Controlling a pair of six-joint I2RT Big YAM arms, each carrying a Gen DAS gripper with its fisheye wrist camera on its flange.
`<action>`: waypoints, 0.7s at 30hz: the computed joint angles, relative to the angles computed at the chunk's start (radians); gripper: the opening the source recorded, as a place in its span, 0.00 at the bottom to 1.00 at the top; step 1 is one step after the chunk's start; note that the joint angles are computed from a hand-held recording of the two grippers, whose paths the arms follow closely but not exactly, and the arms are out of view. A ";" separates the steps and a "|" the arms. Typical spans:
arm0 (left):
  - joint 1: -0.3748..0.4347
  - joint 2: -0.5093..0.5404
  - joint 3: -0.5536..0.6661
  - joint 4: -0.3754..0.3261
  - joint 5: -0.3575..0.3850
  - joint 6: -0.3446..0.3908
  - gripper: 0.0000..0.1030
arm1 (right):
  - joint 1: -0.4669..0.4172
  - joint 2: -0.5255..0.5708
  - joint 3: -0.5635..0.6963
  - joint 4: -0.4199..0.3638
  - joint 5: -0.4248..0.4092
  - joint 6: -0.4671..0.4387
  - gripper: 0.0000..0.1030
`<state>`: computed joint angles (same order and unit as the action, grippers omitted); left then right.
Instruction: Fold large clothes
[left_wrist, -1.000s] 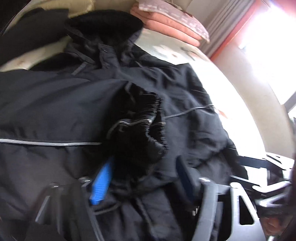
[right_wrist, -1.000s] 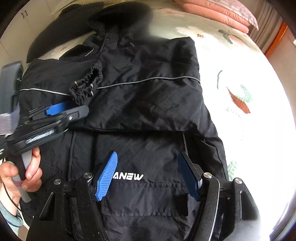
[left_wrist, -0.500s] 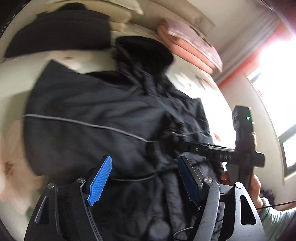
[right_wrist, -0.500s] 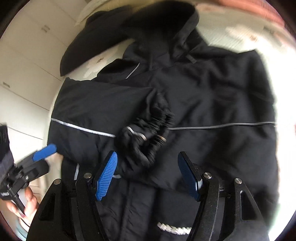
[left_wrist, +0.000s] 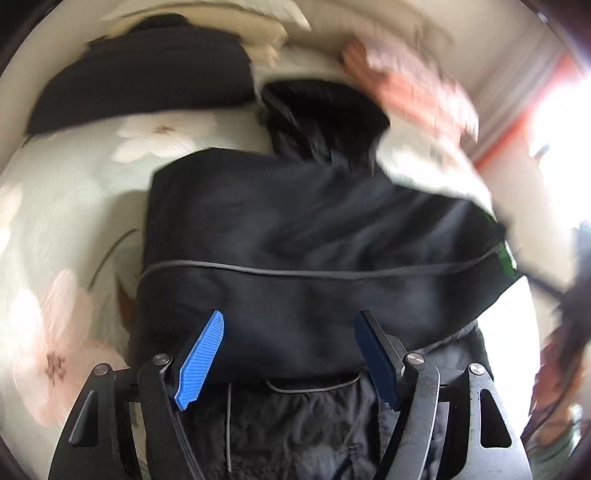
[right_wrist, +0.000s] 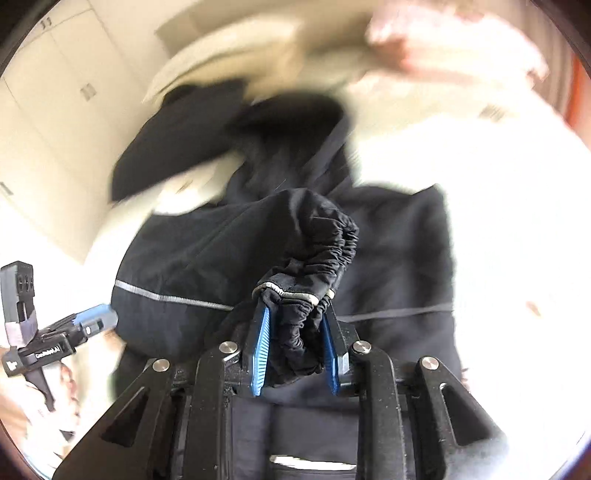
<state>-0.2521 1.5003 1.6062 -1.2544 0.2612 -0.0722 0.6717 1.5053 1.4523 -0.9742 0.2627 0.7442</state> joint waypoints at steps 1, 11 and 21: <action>-0.019 0.022 0.007 -0.008 -0.034 0.005 0.73 | -0.016 -0.009 -0.011 -0.014 0.000 0.001 0.28; -0.108 0.092 -0.074 0.091 -0.195 0.052 0.73 | -0.089 0.086 -0.174 0.030 -0.096 0.049 0.35; -0.035 0.003 0.009 0.097 -0.037 0.103 0.69 | -0.073 -0.005 -0.039 -0.071 0.010 -0.045 0.60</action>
